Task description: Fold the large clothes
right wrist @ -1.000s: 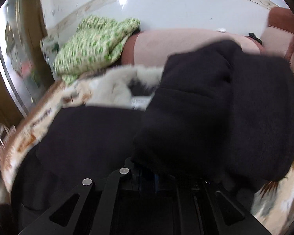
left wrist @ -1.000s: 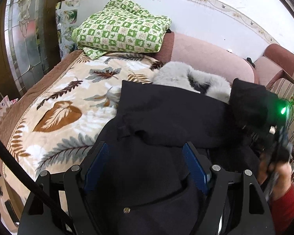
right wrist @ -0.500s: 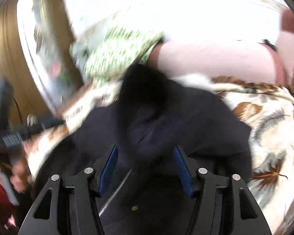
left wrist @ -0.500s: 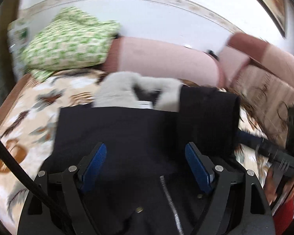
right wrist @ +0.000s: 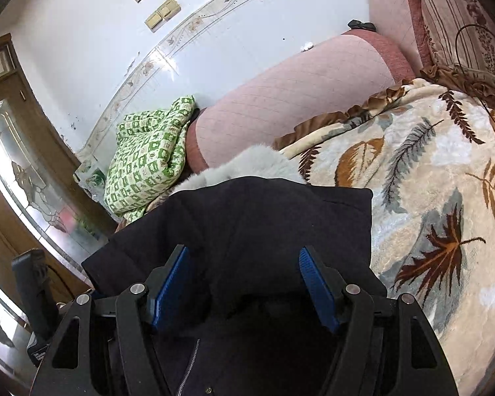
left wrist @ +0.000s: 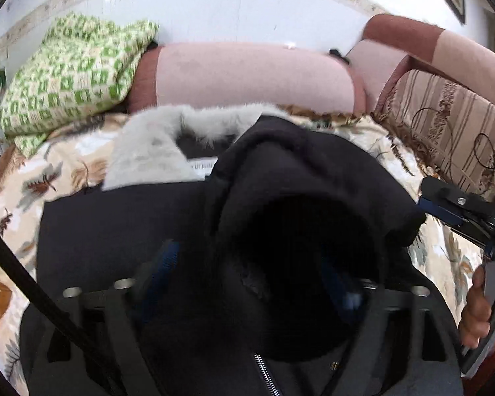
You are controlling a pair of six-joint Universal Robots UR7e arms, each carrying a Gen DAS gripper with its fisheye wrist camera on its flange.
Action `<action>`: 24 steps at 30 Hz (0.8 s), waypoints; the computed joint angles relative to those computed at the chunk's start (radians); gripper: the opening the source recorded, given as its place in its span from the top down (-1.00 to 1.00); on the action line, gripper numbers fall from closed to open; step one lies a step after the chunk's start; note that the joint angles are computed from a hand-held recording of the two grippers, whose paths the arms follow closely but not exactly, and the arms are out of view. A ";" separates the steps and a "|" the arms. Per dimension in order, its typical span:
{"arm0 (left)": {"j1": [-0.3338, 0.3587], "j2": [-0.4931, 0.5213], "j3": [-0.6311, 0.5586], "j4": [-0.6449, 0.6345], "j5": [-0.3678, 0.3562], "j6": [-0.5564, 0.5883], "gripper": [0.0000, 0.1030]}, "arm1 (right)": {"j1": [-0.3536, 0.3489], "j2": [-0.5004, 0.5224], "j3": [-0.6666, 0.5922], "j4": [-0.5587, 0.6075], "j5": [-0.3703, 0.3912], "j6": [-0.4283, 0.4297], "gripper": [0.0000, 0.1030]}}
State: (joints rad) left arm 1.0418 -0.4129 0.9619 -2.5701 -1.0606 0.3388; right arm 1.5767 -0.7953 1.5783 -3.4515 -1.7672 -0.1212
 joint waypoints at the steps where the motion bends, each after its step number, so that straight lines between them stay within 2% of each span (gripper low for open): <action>1: -0.001 0.017 -0.037 0.068 0.030 -0.022 0.93 | -0.003 0.005 -0.010 0.003 -0.002 -0.002 -0.42; 2: -0.001 0.029 -0.059 0.095 0.055 -0.032 0.89 | -0.001 0.011 -0.015 0.000 -0.009 -0.005 -0.42; 5: 0.005 0.009 -0.038 0.028 0.074 -0.035 0.89 | 0.011 0.036 -0.043 -0.004 -0.048 -0.023 -0.42; 9: 0.022 -0.047 -0.034 -0.022 0.072 -0.067 0.90 | 0.016 0.037 -0.038 -0.021 -0.061 -0.031 -0.41; 12: 0.045 -0.084 -0.066 0.011 0.048 -0.093 0.90 | 0.014 0.036 -0.035 -0.040 -0.055 -0.016 -0.41; 14: 0.063 -0.094 -0.104 0.053 0.041 -0.116 0.90 | 0.013 0.037 -0.039 -0.034 -0.046 -0.004 -0.41; 16: 0.091 -0.082 -0.180 0.159 0.000 -0.171 0.90 | 0.016 0.048 -0.052 -0.021 -0.053 -0.004 -0.41; 19: 0.132 -0.024 -0.321 0.314 -0.036 -0.252 0.90 | 0.026 0.076 -0.085 0.011 -0.086 -0.019 -0.41; 24: 0.196 0.067 -0.486 0.448 -0.096 -0.376 0.89 | 0.037 0.126 -0.148 0.064 -0.150 -0.058 -0.41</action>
State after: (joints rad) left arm 1.2374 -0.3457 0.4758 -2.1224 -1.1568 -0.0370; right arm 1.6135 -0.6693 1.4302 -3.3875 -1.9173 -0.1788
